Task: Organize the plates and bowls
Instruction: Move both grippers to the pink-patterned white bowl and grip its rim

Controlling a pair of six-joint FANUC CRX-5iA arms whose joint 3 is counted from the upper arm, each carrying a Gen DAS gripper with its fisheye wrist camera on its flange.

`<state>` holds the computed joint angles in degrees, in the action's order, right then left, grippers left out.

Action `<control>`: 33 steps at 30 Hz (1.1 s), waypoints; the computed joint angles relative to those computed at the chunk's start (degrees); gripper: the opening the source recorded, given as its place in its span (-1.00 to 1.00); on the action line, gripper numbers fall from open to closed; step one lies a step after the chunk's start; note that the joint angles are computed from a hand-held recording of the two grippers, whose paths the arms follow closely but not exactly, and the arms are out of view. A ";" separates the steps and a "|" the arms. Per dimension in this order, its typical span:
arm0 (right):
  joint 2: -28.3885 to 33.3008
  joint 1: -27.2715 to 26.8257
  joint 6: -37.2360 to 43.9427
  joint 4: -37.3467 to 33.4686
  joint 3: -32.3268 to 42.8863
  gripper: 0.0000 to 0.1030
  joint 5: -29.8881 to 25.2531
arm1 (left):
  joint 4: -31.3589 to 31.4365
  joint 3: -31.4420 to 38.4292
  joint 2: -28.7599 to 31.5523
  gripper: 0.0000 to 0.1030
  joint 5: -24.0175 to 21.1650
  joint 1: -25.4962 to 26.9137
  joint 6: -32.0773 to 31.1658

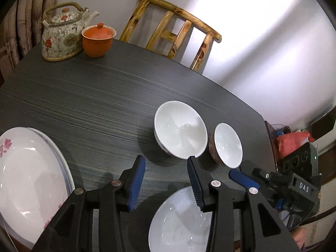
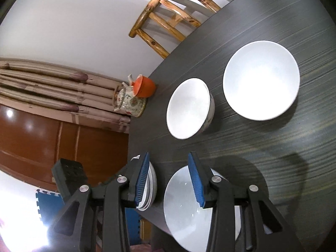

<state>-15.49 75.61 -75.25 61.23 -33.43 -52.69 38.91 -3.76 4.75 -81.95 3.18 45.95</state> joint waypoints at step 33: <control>1.03 -9.07 3.40 -7.49 -1.82 -0.28 8.10 | -6.13 8.78 10.56 -0.18 3.07 -7.55 4.07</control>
